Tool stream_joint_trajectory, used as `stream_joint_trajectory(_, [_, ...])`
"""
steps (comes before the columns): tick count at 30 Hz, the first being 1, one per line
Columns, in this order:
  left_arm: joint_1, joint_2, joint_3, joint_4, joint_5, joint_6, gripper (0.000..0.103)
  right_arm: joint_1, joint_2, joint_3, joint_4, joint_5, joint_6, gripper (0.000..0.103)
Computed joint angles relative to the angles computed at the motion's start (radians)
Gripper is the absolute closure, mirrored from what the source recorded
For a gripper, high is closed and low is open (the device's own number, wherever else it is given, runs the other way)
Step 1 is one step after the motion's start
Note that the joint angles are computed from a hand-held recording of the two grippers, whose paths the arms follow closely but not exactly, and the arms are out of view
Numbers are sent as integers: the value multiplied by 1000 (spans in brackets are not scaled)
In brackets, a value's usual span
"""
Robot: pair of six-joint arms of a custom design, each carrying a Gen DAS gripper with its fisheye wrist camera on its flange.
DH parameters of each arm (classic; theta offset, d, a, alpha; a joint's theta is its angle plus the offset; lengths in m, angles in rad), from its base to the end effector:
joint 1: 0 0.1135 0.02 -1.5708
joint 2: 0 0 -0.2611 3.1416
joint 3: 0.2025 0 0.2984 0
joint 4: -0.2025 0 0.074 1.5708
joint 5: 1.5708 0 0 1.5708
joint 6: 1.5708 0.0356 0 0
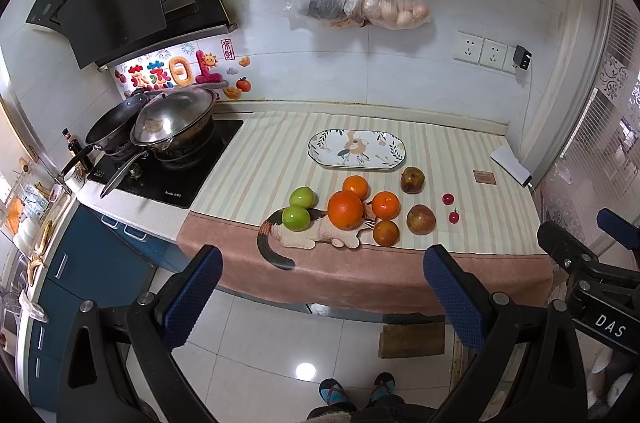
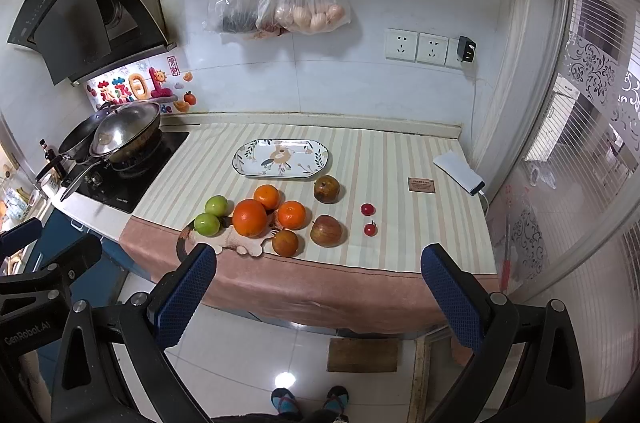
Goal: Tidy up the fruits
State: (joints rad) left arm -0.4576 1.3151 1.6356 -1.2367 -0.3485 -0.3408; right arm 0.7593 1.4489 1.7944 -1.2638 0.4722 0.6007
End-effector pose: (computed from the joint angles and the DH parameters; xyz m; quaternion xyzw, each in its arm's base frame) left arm 0.2547 -0.1119 0.4299 -0.0012 0.9342 0.0282 0.3555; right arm 0.2339 0.1997 0.4441 0.0018 0.9240 0.0236 0.3816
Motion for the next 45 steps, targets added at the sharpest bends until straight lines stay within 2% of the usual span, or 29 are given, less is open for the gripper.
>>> stream_joint_trajectory(12, [-21,13,-1,11,-12,-16,0,2,19,28,-11,4,-1,0])
stream_joint_trajectory(18, [-37,59,42,7,-23,-29,0,-2,25,36,-11,1,-4,0])
stream_joint_trajectory(45, [14,50,39,17,14,13,0,-3,59,73,-17,-6,-4,0])
